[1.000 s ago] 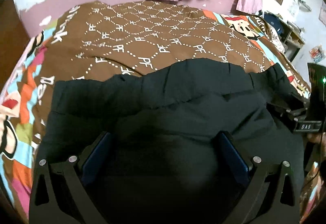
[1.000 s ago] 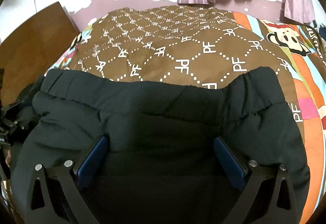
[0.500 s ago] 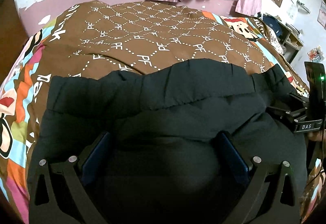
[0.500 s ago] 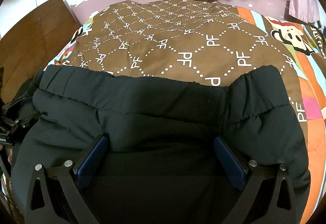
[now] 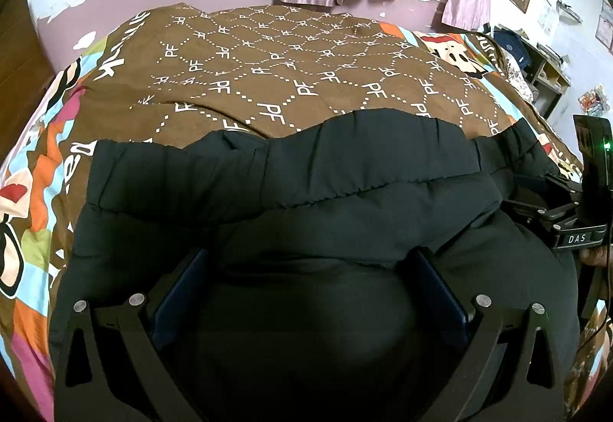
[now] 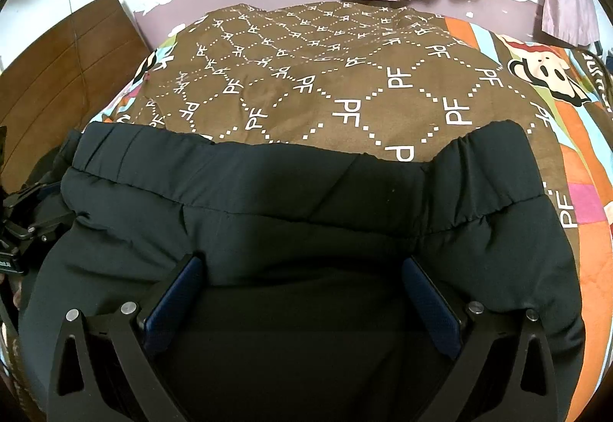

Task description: Fold large clothes

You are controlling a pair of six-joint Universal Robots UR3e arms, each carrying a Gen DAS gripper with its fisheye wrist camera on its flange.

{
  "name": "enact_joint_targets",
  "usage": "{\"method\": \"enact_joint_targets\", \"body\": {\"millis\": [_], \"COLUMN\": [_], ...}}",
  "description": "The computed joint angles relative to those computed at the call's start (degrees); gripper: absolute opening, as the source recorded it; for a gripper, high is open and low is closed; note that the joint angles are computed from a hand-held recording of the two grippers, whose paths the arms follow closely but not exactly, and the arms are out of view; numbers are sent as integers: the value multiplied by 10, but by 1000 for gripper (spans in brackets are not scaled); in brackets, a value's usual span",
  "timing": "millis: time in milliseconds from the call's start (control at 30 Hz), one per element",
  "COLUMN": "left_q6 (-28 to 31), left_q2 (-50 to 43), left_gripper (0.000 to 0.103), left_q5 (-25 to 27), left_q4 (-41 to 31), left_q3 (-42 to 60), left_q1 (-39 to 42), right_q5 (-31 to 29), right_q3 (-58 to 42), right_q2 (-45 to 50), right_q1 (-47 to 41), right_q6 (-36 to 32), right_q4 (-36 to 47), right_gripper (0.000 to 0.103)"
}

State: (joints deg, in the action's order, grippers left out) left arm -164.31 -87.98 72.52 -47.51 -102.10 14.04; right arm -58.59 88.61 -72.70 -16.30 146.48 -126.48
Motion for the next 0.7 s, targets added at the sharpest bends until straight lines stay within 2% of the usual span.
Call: {"method": "enact_joint_targets", "body": {"millis": [467, 700], "left_q6": [-2, -4], "left_q2": [1, 13], "left_gripper": [102, 102], "left_q5": [13, 21], "left_q4": [23, 58], "left_q3": [-13, -42], "left_q1": [-9, -13], "right_q5": [7, 14], "right_q3": [34, 46], "right_q2": [-14, -18], "right_q1": [-7, -11], "right_q6": [-5, -8], "right_q4": [-35, -47], "right_gripper": [103, 103]}}
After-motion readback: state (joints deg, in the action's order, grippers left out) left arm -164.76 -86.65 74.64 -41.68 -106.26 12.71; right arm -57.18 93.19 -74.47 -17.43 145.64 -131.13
